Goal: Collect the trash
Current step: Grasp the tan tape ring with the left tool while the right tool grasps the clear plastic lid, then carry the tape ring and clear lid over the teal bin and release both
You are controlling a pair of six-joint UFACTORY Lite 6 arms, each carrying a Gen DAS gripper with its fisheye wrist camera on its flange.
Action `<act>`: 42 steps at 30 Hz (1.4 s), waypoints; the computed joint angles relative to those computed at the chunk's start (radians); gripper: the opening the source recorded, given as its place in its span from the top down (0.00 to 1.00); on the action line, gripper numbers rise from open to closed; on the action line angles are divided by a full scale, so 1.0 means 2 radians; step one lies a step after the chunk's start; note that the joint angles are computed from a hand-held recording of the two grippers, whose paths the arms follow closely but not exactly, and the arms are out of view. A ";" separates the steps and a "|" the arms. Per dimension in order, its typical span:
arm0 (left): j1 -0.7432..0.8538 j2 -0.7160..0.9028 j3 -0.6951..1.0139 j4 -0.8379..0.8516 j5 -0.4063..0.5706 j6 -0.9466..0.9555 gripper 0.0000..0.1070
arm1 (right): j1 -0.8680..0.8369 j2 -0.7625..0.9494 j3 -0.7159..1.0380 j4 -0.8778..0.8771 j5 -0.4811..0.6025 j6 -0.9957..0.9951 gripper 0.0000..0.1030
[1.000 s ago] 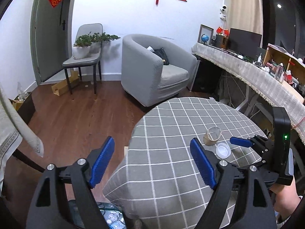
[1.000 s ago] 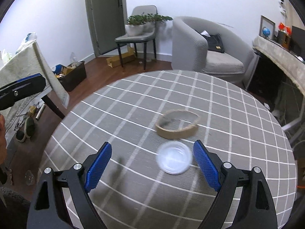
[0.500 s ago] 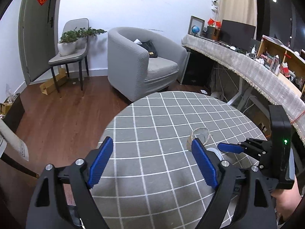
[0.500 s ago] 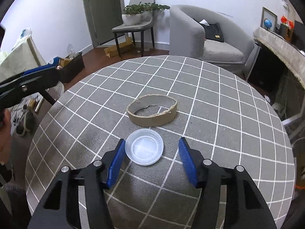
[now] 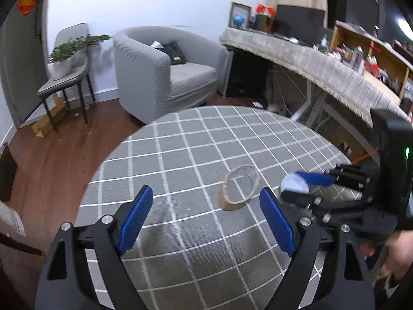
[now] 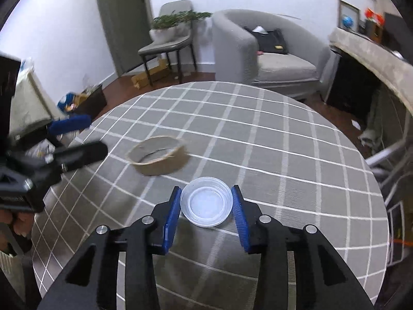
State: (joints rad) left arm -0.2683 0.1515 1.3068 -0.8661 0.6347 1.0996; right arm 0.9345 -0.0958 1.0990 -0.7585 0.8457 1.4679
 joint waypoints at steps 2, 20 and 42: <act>-0.015 0.010 0.007 0.009 -0.006 -0.003 0.21 | -0.006 -0.031 -0.028 -0.003 -0.006 0.012 0.61; -0.098 0.095 0.071 0.143 -0.051 -0.145 0.53 | -0.021 -0.137 -0.117 0.007 -0.017 0.007 0.61; -0.044 -0.070 -0.104 0.064 -0.051 -0.056 0.59 | 0.058 -0.031 -0.018 -0.051 0.030 0.106 0.61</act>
State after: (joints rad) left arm -0.3561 0.0114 1.0982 -0.7391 0.5333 0.9876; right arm 1.0504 -0.1587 1.0624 -0.8612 0.9065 1.6792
